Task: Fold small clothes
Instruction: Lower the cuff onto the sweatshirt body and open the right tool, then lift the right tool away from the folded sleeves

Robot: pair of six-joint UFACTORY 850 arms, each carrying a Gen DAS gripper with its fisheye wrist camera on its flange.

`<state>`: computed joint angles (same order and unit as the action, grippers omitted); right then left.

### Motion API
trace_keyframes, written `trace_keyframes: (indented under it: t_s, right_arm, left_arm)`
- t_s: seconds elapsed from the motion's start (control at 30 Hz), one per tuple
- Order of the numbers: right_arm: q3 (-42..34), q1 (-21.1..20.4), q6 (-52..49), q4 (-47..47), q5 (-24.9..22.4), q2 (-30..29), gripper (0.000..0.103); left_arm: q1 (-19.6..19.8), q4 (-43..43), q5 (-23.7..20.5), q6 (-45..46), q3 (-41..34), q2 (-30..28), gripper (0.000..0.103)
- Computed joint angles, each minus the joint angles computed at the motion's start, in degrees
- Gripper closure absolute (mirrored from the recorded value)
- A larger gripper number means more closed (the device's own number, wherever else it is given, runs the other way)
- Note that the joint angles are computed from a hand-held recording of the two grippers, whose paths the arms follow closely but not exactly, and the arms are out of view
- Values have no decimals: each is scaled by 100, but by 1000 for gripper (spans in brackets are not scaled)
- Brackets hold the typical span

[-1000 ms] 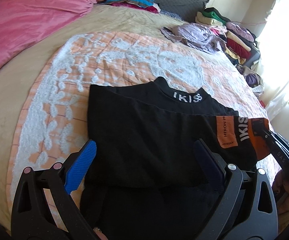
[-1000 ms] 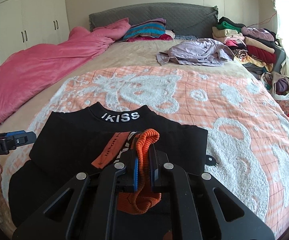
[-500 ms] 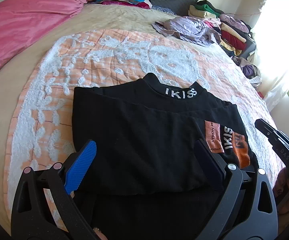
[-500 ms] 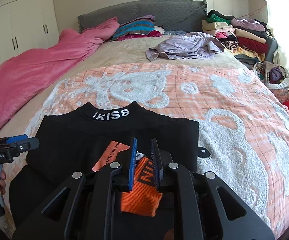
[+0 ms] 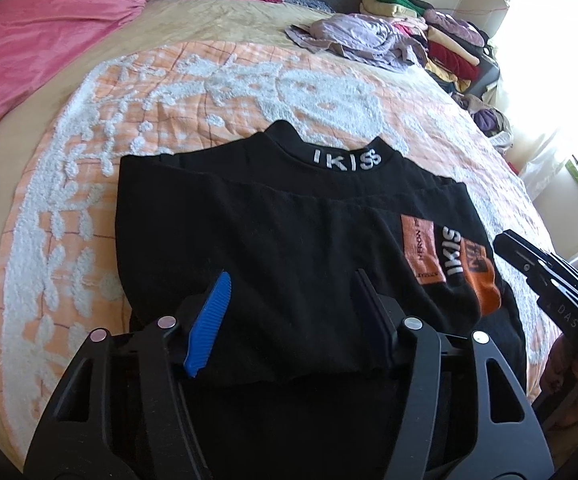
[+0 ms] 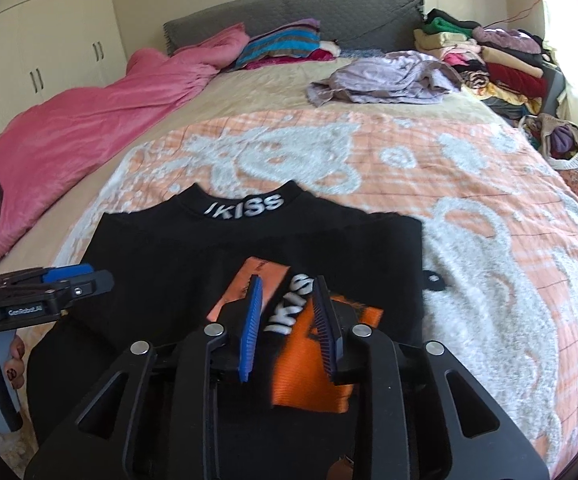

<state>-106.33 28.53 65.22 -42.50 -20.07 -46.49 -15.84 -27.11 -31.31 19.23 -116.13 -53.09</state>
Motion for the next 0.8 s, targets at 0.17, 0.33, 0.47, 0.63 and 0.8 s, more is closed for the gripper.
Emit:
trace_keyframes:
  t_s: [0.17, 0.33, 0.47, 0.63, 0.8]
  right_arm:
    - [-479, 79, -1237, 1125, -31, -337, 72]
    - [-999, 146, -2184, 1962, -275, -706, 64]
    - [-996, 123, -2016, 1912, -504, -759, 64]
    - [-777, -16, -2187, 2396, -424, -736, 64]
    - [-825, 27, -1929, 2215, -418, -764, 53]
  left_arm:
    - [-30, 655, -109, -498, -69, -118, 49]
    - [74, 466, -83, -393, 100, -103, 49]
    - [82, 397, -24, -255, 215, -45, 49]
    - [77, 348, 11, -220, 257, -28, 49]
    - [86, 279, 7, -194, 268, -16, 49]
